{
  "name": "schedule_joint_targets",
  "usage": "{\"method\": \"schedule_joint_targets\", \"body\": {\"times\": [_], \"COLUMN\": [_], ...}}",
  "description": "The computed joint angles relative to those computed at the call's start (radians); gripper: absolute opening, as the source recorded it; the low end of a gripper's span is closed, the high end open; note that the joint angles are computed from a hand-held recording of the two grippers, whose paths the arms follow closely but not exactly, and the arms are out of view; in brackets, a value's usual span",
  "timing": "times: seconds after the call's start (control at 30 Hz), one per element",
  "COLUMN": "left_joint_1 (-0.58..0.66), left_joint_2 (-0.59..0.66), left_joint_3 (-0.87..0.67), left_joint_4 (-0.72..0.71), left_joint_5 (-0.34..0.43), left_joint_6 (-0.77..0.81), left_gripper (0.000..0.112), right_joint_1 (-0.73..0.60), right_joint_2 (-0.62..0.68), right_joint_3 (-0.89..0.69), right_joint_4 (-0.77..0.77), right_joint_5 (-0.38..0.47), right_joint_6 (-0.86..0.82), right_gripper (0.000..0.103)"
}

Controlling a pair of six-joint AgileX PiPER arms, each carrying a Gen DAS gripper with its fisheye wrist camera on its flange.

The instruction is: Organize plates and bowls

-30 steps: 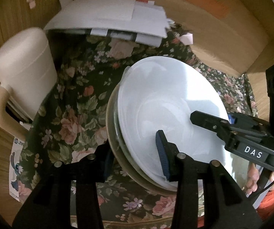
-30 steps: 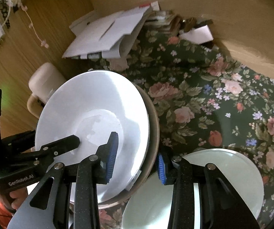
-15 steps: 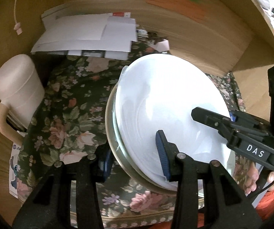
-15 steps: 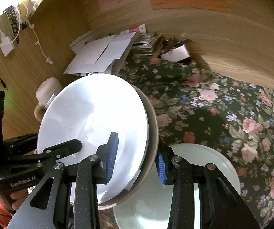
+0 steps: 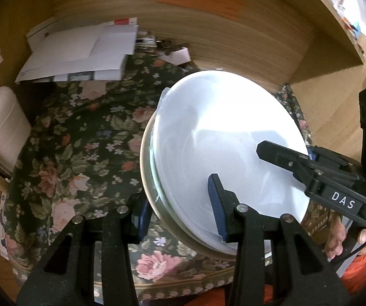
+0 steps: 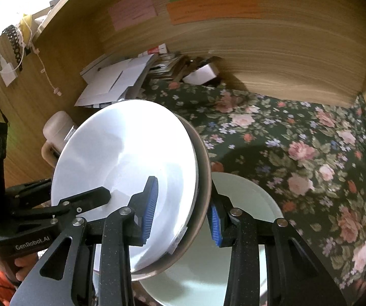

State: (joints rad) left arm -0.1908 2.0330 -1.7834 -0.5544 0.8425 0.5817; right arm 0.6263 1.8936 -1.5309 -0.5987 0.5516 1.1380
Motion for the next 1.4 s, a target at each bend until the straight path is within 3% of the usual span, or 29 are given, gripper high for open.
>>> {"method": "schedule_joint_targets", "body": {"times": [0.57, 1.17, 1.4], "left_joint_1": [-0.084, -0.118, -0.113], "left_joint_2": [-0.022, 0.107, 0.117], "left_joint_3": [0.078, -0.040, -0.056], "left_joint_4": [0.002, 0.041, -0.001], "left_joint_5": [-0.027, 0.047, 0.049], "left_joint_6": [0.022, -0.024, 0.001], "left_gripper": [0.042, 0.041, 0.042], "right_joint_1": [-0.004, -0.061, -0.056], "right_joint_2": [-0.121, -0.095, -0.088], "right_joint_3": [0.249, 0.295, 0.321], "right_joint_4": [-0.160, -0.068, -0.126], "right_joint_5": [-0.060, -0.103, -0.118], "right_joint_6": [0.266, 0.242, 0.307], "right_gripper": [0.033, 0.033, 0.035]}}
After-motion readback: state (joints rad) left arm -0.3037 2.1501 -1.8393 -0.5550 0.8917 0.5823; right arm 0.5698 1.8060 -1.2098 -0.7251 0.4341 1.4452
